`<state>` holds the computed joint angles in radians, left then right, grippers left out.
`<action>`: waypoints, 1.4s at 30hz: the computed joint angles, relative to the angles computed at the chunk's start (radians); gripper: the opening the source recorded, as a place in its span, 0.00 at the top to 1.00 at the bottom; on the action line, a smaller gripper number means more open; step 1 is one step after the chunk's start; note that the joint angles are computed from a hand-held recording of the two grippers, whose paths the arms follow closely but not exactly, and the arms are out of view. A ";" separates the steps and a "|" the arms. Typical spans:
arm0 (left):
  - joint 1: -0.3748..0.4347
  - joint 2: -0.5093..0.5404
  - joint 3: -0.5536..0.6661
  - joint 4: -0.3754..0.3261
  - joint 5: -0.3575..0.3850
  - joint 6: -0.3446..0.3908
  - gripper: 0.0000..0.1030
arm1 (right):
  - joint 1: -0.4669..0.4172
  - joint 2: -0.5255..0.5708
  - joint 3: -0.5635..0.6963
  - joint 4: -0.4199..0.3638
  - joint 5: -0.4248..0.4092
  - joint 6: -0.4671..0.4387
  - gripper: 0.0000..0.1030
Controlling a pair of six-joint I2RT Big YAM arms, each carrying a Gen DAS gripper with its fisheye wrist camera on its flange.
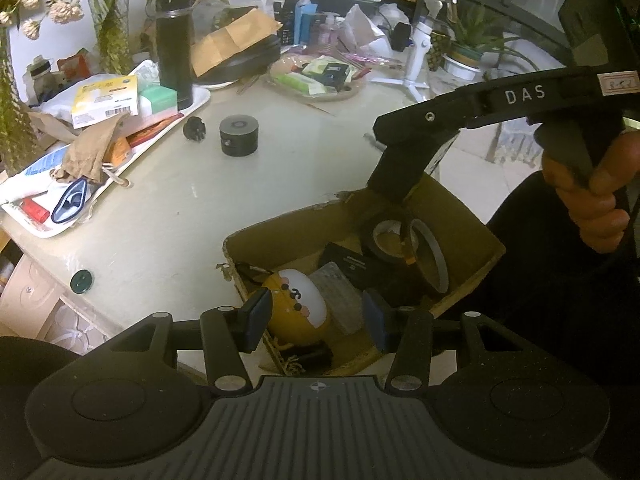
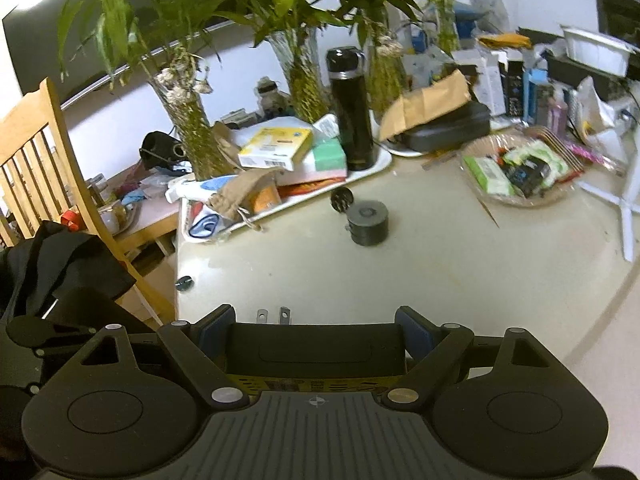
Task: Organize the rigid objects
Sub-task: 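Lower the adapter into the box and open the right tool, then move the right tool back over the table toward the black cylindrical puck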
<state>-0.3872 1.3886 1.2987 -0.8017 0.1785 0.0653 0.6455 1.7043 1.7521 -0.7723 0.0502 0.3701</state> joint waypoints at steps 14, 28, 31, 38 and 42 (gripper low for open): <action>0.003 -0.003 -0.001 0.004 0.000 -0.006 0.53 | 0.011 -0.034 -0.054 -0.043 0.031 -0.039 0.01; 0.008 0.005 0.020 0.013 -0.011 -0.012 0.53 | 0.003 -0.069 -0.117 -0.081 0.041 0.009 0.00; 0.010 0.010 0.026 0.018 -0.015 -0.015 0.53 | 0.002 -0.069 -0.120 -0.079 0.038 0.015 0.00; 0.011 0.020 0.035 0.032 -0.020 -0.029 0.53 | -0.007 -0.063 -0.113 -0.071 0.027 0.032 0.00; 0.013 0.028 0.041 0.038 -0.021 -0.029 0.53 | -0.014 -0.057 -0.108 -0.065 0.015 0.037 0.00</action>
